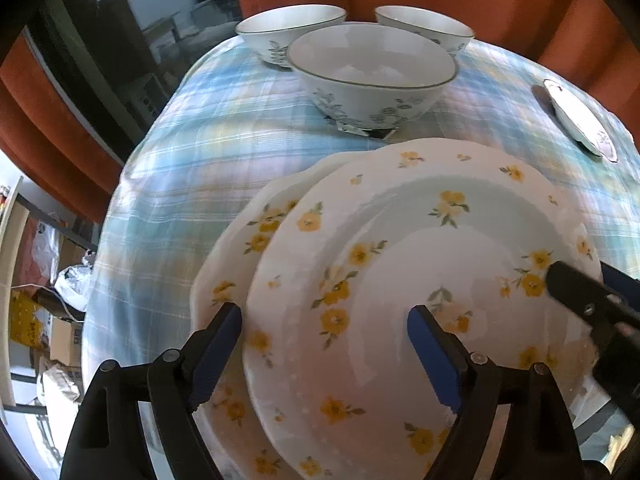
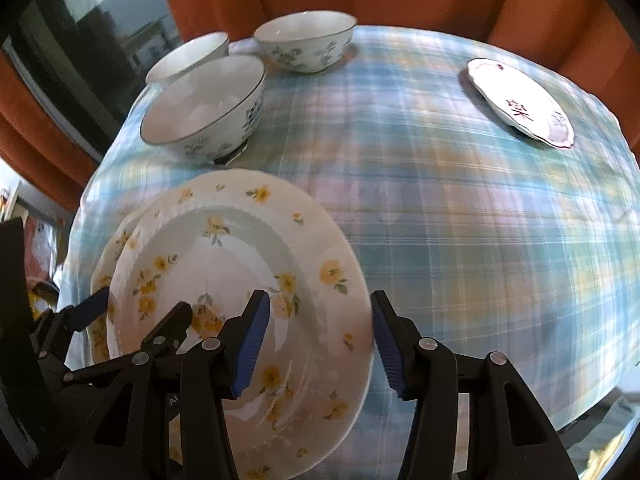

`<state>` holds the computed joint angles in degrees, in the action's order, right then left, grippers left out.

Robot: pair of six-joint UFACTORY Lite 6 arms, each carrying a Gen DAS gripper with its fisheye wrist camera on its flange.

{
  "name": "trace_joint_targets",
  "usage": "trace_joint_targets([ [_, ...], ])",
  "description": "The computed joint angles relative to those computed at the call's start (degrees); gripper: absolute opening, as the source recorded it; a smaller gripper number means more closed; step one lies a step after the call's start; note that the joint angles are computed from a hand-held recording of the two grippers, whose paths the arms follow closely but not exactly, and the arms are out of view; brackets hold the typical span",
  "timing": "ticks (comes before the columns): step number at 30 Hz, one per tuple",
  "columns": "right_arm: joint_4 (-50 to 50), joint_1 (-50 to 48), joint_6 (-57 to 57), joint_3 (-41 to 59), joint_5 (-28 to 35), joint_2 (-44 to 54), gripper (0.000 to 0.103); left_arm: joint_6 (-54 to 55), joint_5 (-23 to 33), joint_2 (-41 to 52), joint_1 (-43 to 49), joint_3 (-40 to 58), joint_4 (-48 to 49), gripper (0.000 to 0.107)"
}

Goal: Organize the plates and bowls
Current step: 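Lower the flat plate onto the deep plate and open the right tool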

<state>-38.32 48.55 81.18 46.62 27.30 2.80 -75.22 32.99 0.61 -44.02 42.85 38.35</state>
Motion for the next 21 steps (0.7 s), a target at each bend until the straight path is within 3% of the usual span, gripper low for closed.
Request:
trace_joint_targets([
  [9, -1.13, 0.18, 2.03, 0.17, 0.3, 1.48, 0.038, 1.58, 0.76, -4.61, 1.1, -1.49, -0.77, 0.086],
  [21, 4.02, 2.35, -4.45, 5.57, 1.3, 8.31, 0.039, 4.57, 0.07, -8.38, 2.32, -3.91, -3.48, 0.086],
])
